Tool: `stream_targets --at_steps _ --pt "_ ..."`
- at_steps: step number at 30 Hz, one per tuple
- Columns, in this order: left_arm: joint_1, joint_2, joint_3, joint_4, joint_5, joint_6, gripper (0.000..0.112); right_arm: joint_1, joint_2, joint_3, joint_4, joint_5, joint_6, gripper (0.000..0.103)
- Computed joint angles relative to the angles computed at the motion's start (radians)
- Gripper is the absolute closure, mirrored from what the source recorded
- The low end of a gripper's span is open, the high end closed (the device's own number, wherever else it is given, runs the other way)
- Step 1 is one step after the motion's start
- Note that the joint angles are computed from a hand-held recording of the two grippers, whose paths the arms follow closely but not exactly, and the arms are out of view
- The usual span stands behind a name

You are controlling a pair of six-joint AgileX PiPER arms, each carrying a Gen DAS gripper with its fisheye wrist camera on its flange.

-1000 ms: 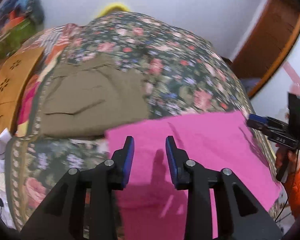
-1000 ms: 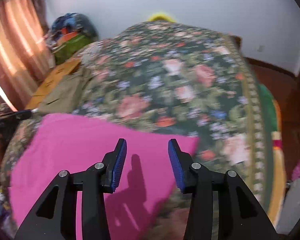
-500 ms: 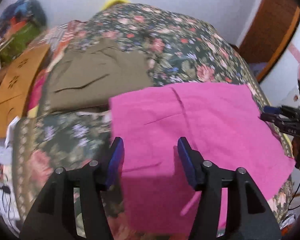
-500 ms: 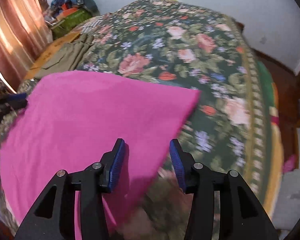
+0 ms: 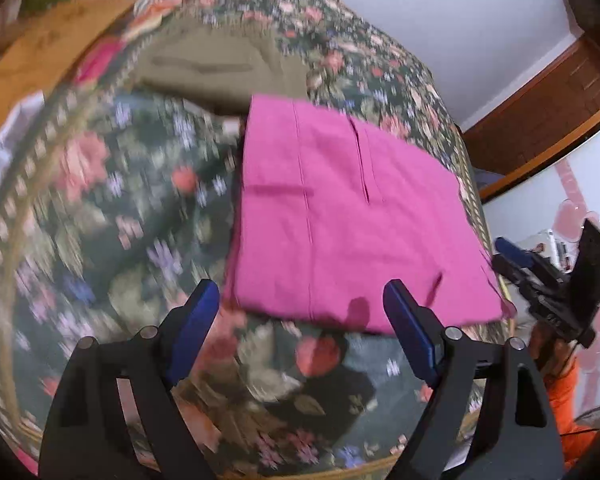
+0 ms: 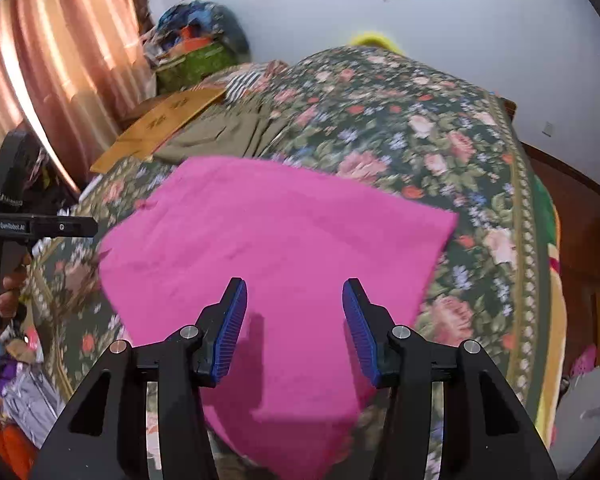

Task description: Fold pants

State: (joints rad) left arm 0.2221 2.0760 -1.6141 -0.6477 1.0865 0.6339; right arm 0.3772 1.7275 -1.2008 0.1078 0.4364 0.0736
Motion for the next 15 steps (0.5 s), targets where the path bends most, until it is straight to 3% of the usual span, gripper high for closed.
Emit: stream_targets --at_steps 4,8,15 --pt "0.019 0.015 0.043 -0.039 0.048 -0.005 0.028 0.006 0.025 0.047 0.072 -0.011 -0.040 0.057" --pt "0.033 0.023 0.091 -0.110 0.063 0.034 0.024 -0.031 -0.005 0.116 0.255 -0.051 -0.176 0.057" --pt "0.065 0.087 0.058 -0.275 0.119 0.062 0.020 -0.003 -0.016 0.126 0.157 -0.056 -0.088 0.056"
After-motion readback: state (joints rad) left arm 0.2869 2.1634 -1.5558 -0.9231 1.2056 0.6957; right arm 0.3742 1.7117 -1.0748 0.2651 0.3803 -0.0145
